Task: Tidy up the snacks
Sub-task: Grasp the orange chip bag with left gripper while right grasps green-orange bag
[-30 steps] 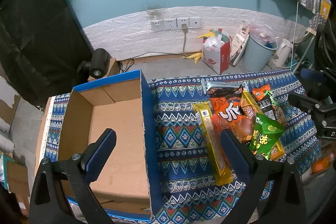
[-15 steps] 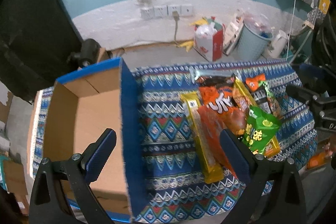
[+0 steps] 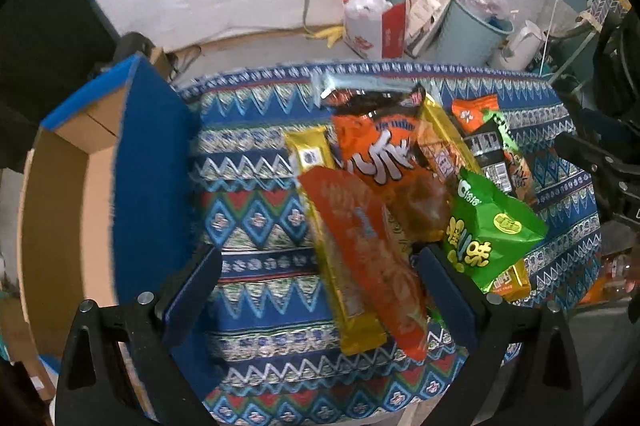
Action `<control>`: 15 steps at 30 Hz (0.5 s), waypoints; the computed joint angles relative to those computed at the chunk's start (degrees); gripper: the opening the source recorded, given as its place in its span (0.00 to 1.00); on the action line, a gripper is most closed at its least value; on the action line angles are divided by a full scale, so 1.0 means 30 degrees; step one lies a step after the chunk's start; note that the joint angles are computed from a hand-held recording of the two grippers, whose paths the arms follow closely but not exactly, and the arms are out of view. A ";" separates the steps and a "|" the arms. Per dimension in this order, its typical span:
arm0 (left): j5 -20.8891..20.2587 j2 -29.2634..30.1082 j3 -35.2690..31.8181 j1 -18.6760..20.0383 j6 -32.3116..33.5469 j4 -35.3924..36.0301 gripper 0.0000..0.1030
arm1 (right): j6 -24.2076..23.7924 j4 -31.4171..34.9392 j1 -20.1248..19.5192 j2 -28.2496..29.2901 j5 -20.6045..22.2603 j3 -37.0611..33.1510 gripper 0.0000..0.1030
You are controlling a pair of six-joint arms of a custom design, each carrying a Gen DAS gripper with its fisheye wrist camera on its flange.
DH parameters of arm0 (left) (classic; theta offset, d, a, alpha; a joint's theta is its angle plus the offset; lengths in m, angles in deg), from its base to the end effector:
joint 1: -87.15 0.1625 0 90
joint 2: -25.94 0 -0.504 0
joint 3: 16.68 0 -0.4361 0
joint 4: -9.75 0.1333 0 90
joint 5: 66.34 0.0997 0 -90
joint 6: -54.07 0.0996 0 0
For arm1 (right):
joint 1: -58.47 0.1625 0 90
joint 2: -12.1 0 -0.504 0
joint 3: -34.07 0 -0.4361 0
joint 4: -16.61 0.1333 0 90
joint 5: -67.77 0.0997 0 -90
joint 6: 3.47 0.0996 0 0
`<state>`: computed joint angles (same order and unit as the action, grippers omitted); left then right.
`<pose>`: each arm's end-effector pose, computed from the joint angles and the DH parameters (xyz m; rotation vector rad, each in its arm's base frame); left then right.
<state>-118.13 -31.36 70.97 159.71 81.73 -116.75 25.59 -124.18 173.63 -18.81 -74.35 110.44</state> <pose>-0.0407 -0.7798 0.2991 0.9040 2.2968 -0.0559 0.4080 -0.7400 0.0589 -0.1306 -2.2975 0.6080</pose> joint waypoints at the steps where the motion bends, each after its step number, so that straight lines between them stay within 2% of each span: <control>1: 0.0014 0.0108 -0.0070 0.0008 -0.0409 0.0421 0.97 | 0.0145 0.0010 -0.0118 -0.0092 0.0098 0.0170 0.81; 8: 0.0058 0.0964 -0.0727 0.0345 -0.2099 0.1897 0.97 | 0.1400 0.0660 -0.1029 -0.0427 0.0667 0.0899 0.81; 13: 0.0151 0.1423 -0.1034 0.0523 -0.2952 0.3000 0.81 | 0.2181 0.1408 -0.1532 -0.0407 0.0945 0.1060 0.81; 15: -0.0376 0.1532 -0.1245 0.0726 -0.3223 0.3428 0.79 | 0.2518 0.1728 -0.1694 -0.0434 0.1050 0.1161 0.81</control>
